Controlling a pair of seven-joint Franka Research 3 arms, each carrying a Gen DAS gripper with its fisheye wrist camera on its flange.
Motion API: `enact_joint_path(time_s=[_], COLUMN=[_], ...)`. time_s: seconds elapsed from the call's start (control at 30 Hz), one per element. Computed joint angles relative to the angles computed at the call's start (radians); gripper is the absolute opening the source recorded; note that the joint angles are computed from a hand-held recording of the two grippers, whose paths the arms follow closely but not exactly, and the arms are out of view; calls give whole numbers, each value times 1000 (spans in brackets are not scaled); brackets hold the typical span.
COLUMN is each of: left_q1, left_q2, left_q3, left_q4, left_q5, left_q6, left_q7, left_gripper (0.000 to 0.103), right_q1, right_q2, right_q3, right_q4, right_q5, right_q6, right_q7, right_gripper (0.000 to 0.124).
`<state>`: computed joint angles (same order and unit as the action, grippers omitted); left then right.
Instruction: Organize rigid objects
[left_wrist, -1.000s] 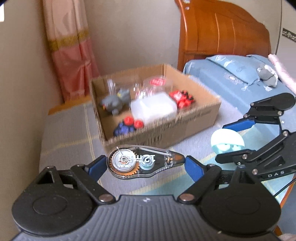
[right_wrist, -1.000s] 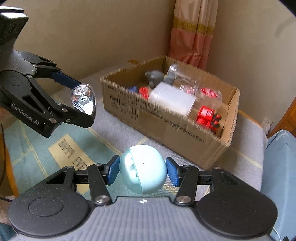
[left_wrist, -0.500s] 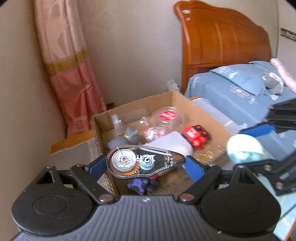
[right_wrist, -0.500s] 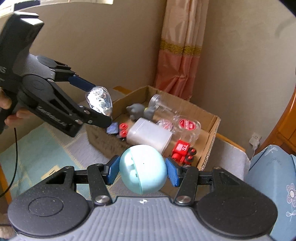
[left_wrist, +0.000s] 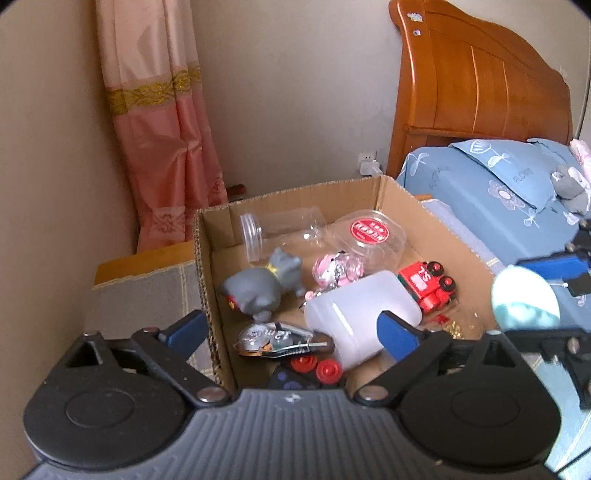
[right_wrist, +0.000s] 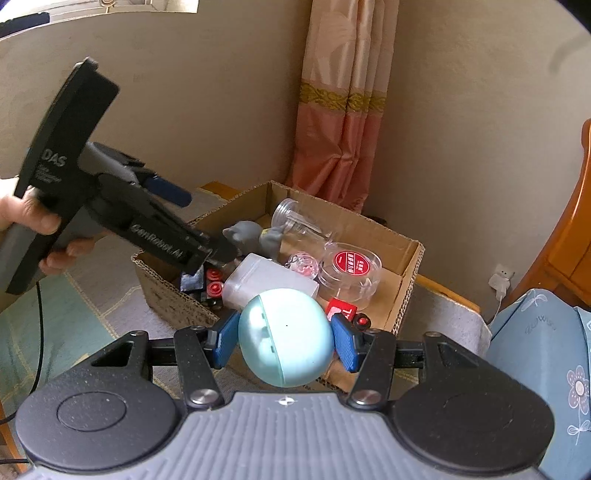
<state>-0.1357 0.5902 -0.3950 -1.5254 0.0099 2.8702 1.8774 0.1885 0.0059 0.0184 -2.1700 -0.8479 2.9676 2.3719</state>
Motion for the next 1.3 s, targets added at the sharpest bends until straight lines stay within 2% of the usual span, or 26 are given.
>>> enact_joint_path(time_s=[0.2,0.4,0.6,0.97,1.0,1.1,1.3], left_q1=[49,125,185,185,185,191,226], left_q2=[-51,-102,-140,-170,-171,-177,-207], left_q3=[-42,-116,-171,-149,-148,-152,-183], left_q4=[-82,-170,-236,-282,-285,-298,-349], left_q5=[-22,-91,-153,-145,-141,-130,-109], left_q6=[37,84,110,163,167,183,231], left_q7=[50,117,170,157,152,141,109], left_gripper=[100,101,102,102,102,102,102], right_q1=[3,16,37,112,129,163,149], right_q2=[24,75,152,289,293,271,172], right_q3=[-13,-46,-92,-201,-223,-263,-221], right_q4=[29,95,180,319,323,304,231], right_q5=[-3,-3,63,166,137,45,-75], right_q6=[-11,-37,-58,-133,-134,-127,-154], right_q7=[17,26,14,26,61,172,297], right_gripper=[59,59,59,59,62,83,101])
